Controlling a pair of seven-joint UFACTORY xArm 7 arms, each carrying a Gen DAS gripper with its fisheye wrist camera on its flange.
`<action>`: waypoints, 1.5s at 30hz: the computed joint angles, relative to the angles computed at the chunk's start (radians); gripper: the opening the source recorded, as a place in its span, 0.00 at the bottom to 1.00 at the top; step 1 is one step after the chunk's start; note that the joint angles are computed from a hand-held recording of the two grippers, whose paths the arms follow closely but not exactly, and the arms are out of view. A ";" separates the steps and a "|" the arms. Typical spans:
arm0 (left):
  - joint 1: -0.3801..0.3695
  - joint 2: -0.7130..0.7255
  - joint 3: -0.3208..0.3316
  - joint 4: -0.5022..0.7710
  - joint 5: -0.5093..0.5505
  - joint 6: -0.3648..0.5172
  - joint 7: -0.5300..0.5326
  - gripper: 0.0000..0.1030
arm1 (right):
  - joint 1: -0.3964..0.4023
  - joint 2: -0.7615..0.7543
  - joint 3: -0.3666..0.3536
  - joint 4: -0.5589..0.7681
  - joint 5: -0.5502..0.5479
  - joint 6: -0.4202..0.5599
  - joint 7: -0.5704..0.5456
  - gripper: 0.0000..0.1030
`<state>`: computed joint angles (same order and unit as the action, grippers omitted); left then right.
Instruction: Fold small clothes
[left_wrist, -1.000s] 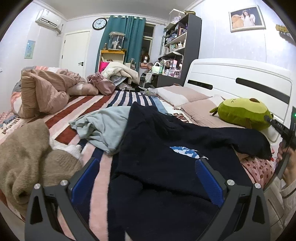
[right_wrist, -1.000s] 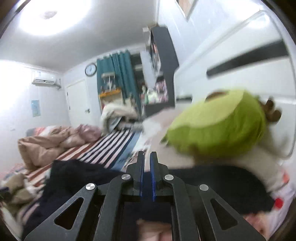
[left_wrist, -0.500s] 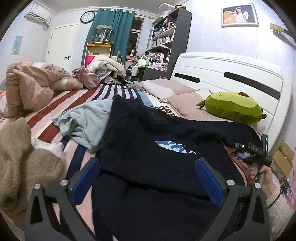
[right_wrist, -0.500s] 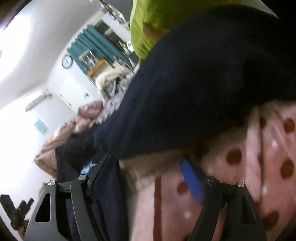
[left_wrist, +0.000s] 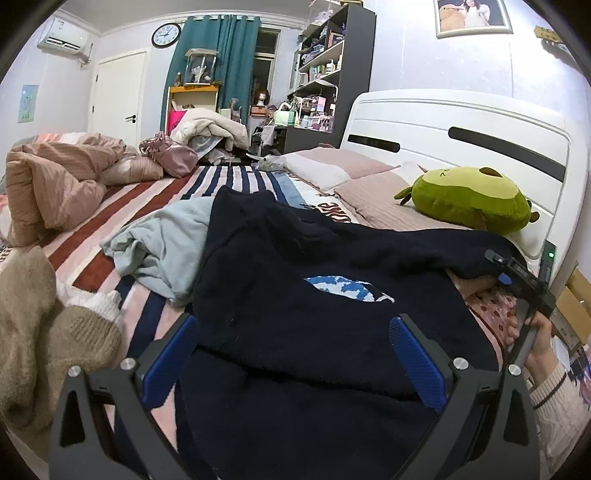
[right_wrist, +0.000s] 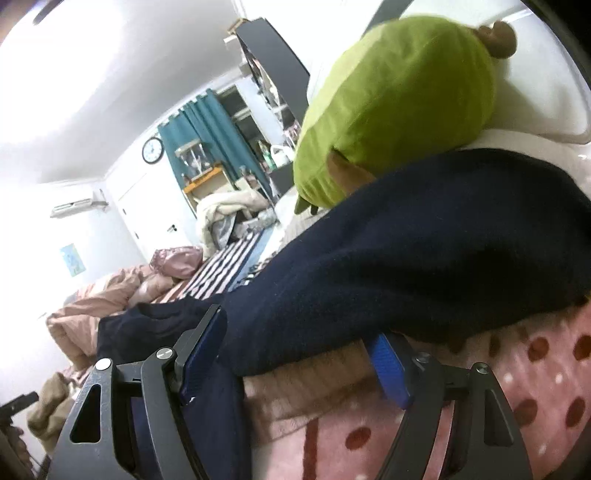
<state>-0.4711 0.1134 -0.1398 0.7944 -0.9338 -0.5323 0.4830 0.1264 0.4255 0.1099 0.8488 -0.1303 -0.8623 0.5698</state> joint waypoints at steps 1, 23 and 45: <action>0.001 -0.002 0.000 -0.002 0.004 -0.001 -0.005 0.99 | 0.018 0.013 -0.037 0.020 -0.035 0.010 0.060 0.70; 0.115 -0.141 -0.025 -0.254 0.245 -0.110 -0.330 0.99 | 0.258 0.017 0.097 0.355 0.210 0.766 -0.871 0.06; 0.121 -0.141 -0.083 -0.212 0.101 -0.105 -0.194 0.99 | -0.916 0.511 1.025 0.326 0.396 0.723 -1.019 0.87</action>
